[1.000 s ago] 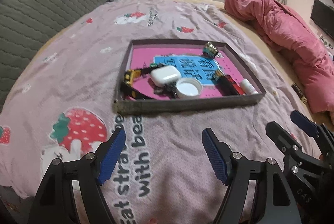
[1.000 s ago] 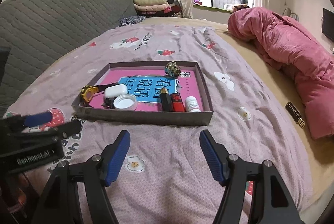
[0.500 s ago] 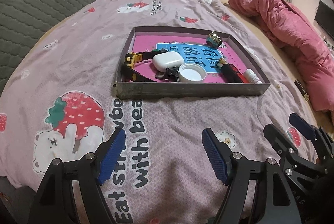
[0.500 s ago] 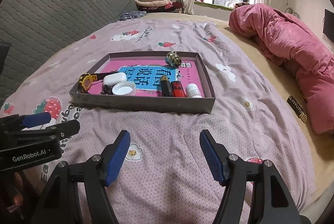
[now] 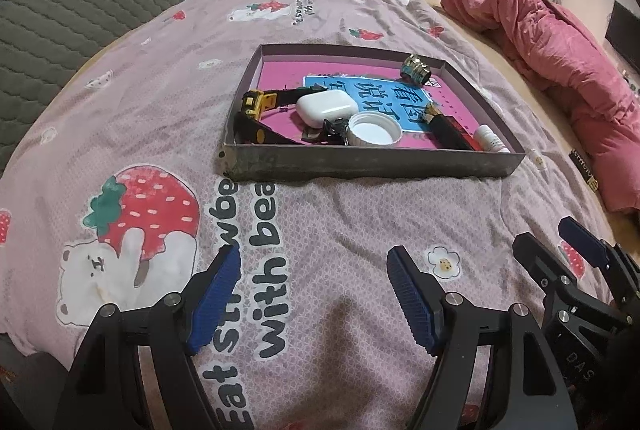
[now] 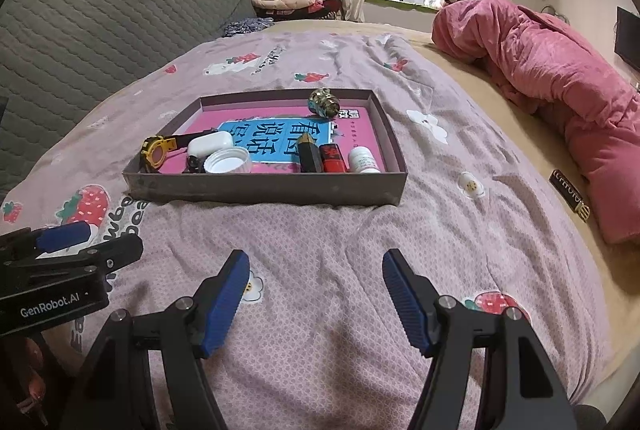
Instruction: Organize rigid objects
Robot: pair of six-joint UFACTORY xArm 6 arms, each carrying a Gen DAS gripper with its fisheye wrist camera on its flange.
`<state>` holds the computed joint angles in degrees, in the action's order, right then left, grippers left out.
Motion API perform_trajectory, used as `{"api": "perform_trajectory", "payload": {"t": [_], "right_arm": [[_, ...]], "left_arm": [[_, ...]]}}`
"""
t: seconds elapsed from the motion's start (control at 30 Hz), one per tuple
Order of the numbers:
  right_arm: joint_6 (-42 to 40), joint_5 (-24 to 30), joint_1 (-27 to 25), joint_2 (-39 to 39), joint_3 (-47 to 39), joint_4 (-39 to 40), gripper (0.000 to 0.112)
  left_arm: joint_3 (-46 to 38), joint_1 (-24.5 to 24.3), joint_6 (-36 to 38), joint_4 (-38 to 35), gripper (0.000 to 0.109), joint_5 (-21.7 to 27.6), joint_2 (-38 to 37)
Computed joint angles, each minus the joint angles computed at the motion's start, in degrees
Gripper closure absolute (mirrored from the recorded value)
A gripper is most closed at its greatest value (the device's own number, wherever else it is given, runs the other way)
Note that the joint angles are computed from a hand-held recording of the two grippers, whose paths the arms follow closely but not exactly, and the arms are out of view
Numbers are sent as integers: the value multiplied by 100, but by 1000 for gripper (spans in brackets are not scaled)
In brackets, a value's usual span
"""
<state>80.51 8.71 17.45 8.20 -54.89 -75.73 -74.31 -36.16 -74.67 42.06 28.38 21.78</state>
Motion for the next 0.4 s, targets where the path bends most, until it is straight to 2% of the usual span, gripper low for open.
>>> {"api": "perform_trajectory", "payload": {"t": [0.23, 0.4], "right_arm": [[-47, 26, -27, 41, 11, 88, 44], [-73, -13, -65, 121, -21, 132, 44]], "left_arm": [[1, 31, 159, -217, 32, -192, 143], [-8, 55, 16, -25, 31, -248, 199]]}}
